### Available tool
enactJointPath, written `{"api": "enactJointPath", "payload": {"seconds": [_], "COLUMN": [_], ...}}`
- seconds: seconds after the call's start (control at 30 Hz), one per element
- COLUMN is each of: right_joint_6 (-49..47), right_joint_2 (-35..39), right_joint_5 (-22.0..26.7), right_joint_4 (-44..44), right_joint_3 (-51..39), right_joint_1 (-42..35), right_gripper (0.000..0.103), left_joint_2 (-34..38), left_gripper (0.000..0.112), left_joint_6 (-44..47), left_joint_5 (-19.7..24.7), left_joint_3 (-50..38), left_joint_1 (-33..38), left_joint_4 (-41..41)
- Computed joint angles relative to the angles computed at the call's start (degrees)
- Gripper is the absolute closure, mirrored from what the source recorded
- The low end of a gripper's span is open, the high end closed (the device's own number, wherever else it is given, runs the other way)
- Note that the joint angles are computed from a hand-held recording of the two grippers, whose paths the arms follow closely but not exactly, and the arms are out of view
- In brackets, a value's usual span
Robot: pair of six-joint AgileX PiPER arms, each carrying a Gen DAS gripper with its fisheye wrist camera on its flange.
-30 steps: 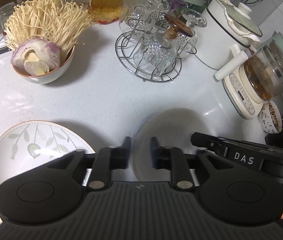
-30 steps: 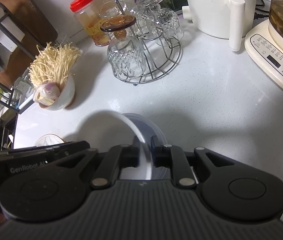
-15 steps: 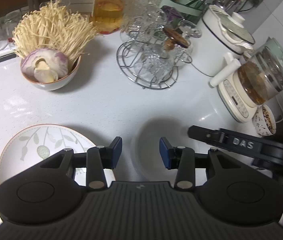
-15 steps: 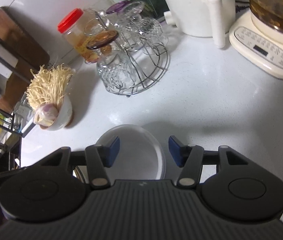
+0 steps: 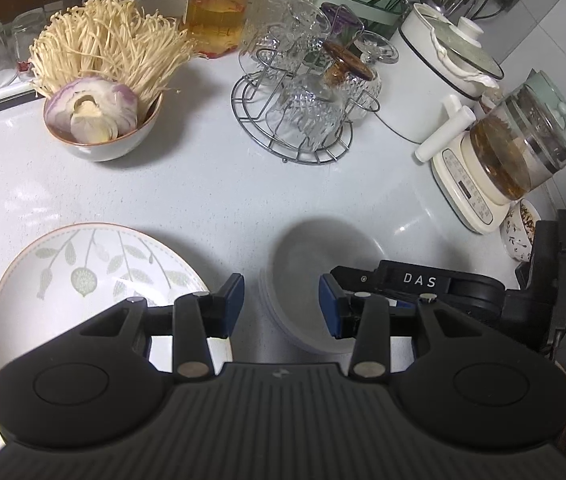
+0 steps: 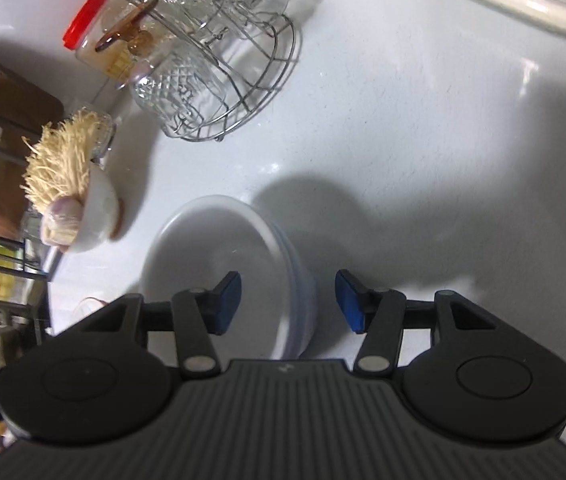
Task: Organize plates and bowls
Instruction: 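Close both grippers on the rims of the nested bowls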
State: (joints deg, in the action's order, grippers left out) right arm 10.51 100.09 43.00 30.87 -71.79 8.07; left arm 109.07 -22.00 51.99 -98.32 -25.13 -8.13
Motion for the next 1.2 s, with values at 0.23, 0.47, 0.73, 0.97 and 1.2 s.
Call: {"api": "enactJointPath", "payload": {"seconds": [0.23, 0.47, 0.73, 0.97, 1.2], "right_joint_6": [-1.0, -2.3, -1.7, -1.7, -4.4], "right_joint_2": [-0.1, -1.2, -4.1, -7.2, -9.2], "right_joint_5": [0.9, 0.6, 0.0, -0.6, 0.4], "right_joint_4": [3.7, 6.4, 4.1, 2.4, 3.1], "right_joint_3": [1.1, 3.6, 6.2, 9.1, 11.1], "right_joint_1": [-0.9, -2.7, -4.3, -6.4, -8.8], "right_gripper": [0.067, 0.082, 0.087, 0.087, 0.087], "left_joint_2": [-0.1, 1.9, 6.5, 11.5, 16.7], "left_gripper": [0.065, 0.065, 0.065, 0.059, 0.056], "left_joint_6": [-1.1, -1.8, -1.5, -0.3, 0.1], "left_joint_5": [-0.4, 1.4, 4.8, 8.1, 11.0], "left_joint_3": [0.0, -2.7, -8.7, -15.2, -20.9], "left_joint_1": [-0.5, -1.5, -3.2, -4.6, -6.3], "left_joint_4": [0.7, 1.4, 1.3, 0.2, -1.1]}}
